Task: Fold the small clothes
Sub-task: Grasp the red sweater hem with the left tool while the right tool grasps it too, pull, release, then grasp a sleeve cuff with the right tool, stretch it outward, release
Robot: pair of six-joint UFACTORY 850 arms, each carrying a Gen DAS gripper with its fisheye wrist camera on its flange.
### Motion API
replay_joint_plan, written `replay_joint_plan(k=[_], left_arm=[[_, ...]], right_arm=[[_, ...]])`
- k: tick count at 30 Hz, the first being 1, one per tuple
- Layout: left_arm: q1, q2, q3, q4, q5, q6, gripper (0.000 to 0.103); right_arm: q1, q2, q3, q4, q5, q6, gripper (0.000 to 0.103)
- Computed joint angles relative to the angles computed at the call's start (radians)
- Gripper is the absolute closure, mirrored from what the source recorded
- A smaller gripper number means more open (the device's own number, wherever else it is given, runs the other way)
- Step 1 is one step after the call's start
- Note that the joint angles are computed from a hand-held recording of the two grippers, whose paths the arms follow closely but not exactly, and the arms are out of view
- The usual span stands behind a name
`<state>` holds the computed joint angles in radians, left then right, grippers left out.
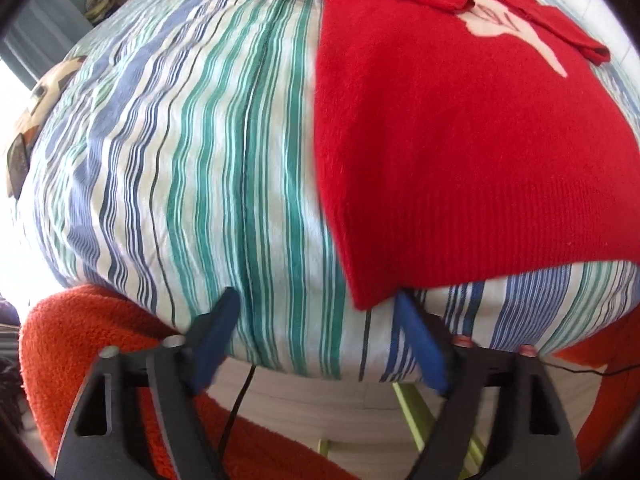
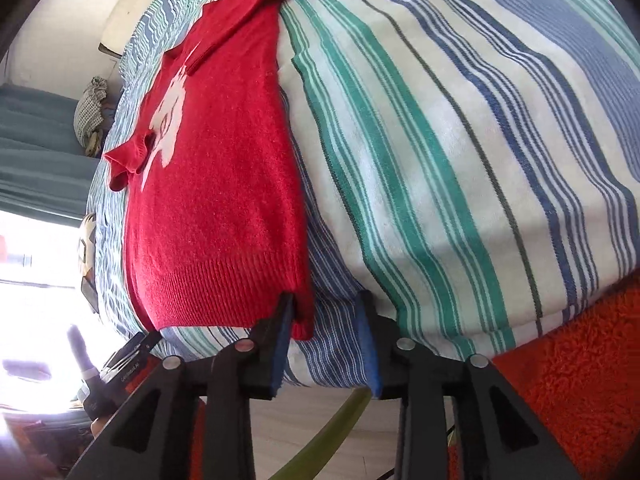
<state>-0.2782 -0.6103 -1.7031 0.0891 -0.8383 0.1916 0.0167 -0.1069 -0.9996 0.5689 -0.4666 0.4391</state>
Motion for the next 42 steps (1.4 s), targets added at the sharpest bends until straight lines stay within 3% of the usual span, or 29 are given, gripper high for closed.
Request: replay_joint_plan(k=[1,4,6,8,10,12,15,17,20,21,22,23,28,32,34,37,42], left_arm=[[0.008,0.001,-0.004,-0.024,-0.035,0.019,0.016],[0.034,0.043,0.012,-0.094,-0.073,0.053,0.022],[0.055,0.095,0.037,-0.146,-0.027,0.071,0.021],[0.07,0.133,0.052,-0.165,0.046,0.066,0.017],[0.076,0.153,0.061,-0.157,0.136,0.029,0.014],[0.09,0.134,0.045,-0.176,0.189,-0.002,0.014],[0.105,0.125,0.067,-0.213,0.271,-0.059,0.014],[0.109,0.102,0.051,-0.18,0.248,-0.1,0.015],[0.138,0.067,0.017,-0.264,0.235,-0.022,0.015],[0.135,0.066,0.016,-0.257,0.237,-0.023,0.015],[0.131,0.063,0.013,-0.237,0.235,-0.033,0.015],[0.127,0.062,0.012,-0.22,0.232,-0.045,0.015],[0.132,0.063,0.012,-0.251,0.235,-0.022,0.015],[0.132,0.049,0.001,-0.238,0.217,-0.046,0.015],[0.131,0.051,0.005,-0.221,0.218,-0.061,0.015],[0.126,0.053,0.011,-0.201,0.224,-0.074,0.015],[0.111,0.057,0.021,-0.127,0.23,-0.109,0.015]], right_arm=[[0.0,0.013,-0.001,-0.061,-0.017,0.072,0.06],[0.005,0.054,-0.029,-0.373,-0.091,0.331,0.059],[0.0,0.052,-0.102,-0.583,-0.175,0.384,0.059],[0.018,0.003,-0.224,-0.792,-0.254,0.375,0.052],[0.034,-0.082,-0.358,-0.898,-0.261,0.278,0.045],[0.034,-0.192,-0.501,-0.869,-0.214,0.072,0.042],[0.039,-0.415,-0.762,-0.767,-0.217,-0.228,0.043],[0.049,-0.581,-0.958,-0.779,-0.271,-0.299,0.043],[0.067,-0.812,-1.24,-0.87,-0.395,-0.27,0.043],[0.065,-0.868,-1.307,-0.879,-0.431,-0.266,0.046],[0.059,-0.893,-1.332,-0.877,-0.439,-0.256,0.068],[0.055,-0.883,-1.315,-0.897,-0.42,-0.219,0.095],[-0.03,-0.535,-0.876,-1.092,-0.157,0.182,0.095],[-0.19,-0.247,-0.545,-1.222,-0.064,0.56,0.095],[-0.272,-0.135,-0.407,-1.246,-0.044,0.667,0.095],[-0.367,-0.042,-0.263,-1.176,0.004,0.684,0.095],[-0.462,0.02,-0.076,-0.726,0.21,0.444,0.095]])
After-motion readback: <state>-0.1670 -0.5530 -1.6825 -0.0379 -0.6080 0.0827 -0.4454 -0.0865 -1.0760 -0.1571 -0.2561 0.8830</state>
